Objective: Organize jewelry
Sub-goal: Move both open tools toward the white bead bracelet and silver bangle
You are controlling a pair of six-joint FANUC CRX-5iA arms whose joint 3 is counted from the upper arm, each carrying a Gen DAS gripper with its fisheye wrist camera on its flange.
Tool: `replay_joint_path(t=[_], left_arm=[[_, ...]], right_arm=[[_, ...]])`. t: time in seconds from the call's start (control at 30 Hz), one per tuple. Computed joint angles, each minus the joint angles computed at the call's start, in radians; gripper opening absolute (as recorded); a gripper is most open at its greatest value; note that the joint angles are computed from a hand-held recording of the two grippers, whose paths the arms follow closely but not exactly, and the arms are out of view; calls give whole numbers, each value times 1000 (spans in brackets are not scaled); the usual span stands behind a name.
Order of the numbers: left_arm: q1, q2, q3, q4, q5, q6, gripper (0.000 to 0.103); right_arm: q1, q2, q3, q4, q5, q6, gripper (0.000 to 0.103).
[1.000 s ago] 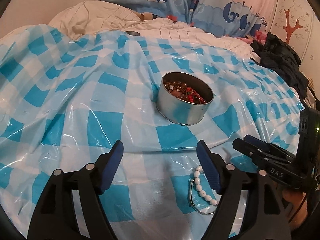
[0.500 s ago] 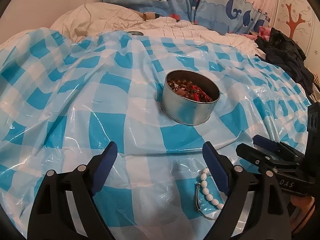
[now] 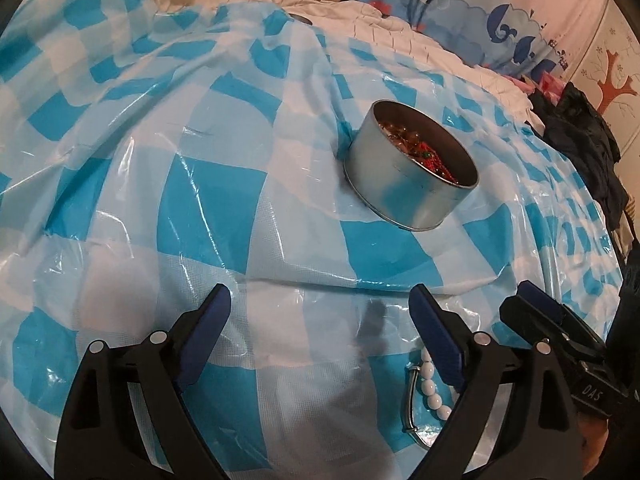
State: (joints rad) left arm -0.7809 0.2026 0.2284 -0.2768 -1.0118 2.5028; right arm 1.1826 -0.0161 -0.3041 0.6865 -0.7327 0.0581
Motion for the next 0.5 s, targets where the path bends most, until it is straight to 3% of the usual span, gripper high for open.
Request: replay_joint_path(t=[0.5], left_arm=[[-31,39,56,-58,-62,-18,92]], right_arm=[[10,14,22,-22,-12,27,92]])
